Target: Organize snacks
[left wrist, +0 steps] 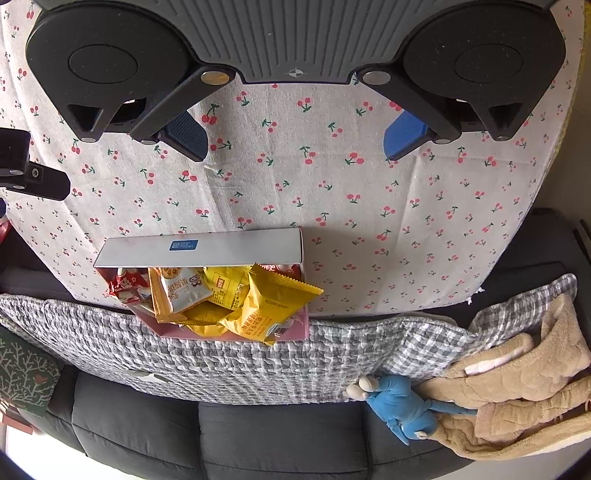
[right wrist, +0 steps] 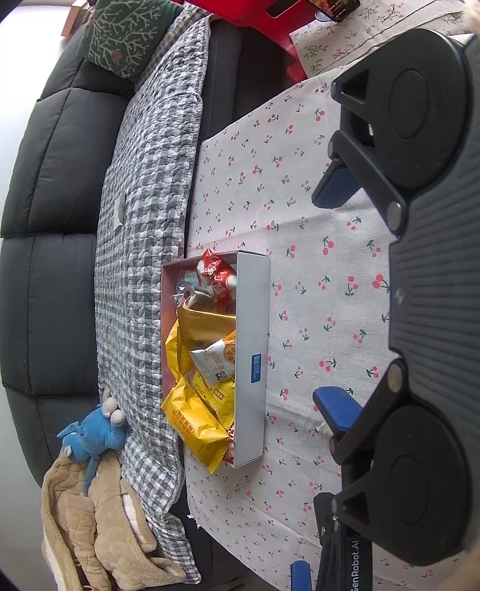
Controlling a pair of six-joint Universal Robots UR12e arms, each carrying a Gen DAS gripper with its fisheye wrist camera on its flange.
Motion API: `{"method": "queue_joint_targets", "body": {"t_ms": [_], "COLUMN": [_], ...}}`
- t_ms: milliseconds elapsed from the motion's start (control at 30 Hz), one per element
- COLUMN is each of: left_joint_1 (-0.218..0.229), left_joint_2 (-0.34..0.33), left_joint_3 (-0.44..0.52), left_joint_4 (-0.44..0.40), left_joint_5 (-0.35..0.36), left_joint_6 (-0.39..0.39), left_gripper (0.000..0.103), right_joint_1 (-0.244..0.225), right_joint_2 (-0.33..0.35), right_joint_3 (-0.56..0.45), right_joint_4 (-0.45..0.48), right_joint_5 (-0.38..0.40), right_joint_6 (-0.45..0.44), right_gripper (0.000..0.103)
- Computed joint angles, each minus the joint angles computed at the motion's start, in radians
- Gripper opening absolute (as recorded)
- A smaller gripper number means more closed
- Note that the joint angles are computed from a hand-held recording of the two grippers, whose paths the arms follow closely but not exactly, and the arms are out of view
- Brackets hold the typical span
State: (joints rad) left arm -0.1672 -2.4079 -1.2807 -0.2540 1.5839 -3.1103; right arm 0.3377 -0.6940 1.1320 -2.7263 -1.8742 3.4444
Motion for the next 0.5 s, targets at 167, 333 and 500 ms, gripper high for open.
{"method": "queue_joint_targets", "body": {"t_ms": [167,333,500], "left_joint_1": [0.000,0.000,-0.001], "left_joint_2": [0.002,0.003,0.003], "left_joint_3": [-0.002,-0.005,-0.004], "left_joint_4": [-0.002,0.001,-0.003], "left_joint_5": [-0.004,-0.006,-0.005], "left_joint_6": [0.004,0.006,0.010], "left_gripper": [0.102,0.102,0.102], "right_joint_1": [0.001,0.002,0.002], "right_joint_2": [0.003,0.004,0.004], "right_joint_3": [-0.004,-0.006,-0.005], "right_joint_4": [0.004,0.006,0.007], "right_joint_5": [-0.006,-0.012,-0.012], "right_joint_6": [-0.009,-0.009,-0.007], "right_gripper": [0.103,0.103,0.103]}}
